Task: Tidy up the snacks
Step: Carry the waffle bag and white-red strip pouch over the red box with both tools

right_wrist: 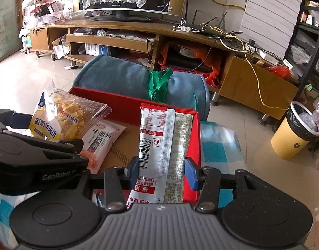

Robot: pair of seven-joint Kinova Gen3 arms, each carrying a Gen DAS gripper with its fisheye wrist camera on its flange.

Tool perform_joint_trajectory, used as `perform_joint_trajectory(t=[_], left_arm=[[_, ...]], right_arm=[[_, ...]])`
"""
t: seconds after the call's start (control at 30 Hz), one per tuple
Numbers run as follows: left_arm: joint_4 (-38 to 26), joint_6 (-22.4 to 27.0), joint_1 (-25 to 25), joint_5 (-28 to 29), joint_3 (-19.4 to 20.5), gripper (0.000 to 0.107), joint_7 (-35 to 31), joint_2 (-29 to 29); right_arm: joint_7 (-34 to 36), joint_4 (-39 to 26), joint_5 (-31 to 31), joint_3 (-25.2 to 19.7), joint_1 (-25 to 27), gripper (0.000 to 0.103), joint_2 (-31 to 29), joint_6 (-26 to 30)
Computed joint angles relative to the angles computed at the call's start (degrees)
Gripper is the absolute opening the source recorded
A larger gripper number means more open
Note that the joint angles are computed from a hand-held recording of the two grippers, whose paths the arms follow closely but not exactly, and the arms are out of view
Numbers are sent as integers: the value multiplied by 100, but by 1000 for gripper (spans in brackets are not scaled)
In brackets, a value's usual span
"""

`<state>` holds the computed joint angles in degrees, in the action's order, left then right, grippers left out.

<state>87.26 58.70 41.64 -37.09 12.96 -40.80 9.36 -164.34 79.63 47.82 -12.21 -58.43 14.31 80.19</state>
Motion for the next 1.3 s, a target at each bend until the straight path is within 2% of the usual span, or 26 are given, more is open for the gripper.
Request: perform_joint_trajectory(t=[0.57, 1.3], left_arm=[[-450, 42, 12, 51, -279, 77, -162, 467], [-898, 356, 85, 310, -591, 77, -375, 1005]], right_arm=[[393, -88, -156, 263, 408, 41, 229, -601], [818, -114, -574, 497, 634, 41, 527, -1111]])
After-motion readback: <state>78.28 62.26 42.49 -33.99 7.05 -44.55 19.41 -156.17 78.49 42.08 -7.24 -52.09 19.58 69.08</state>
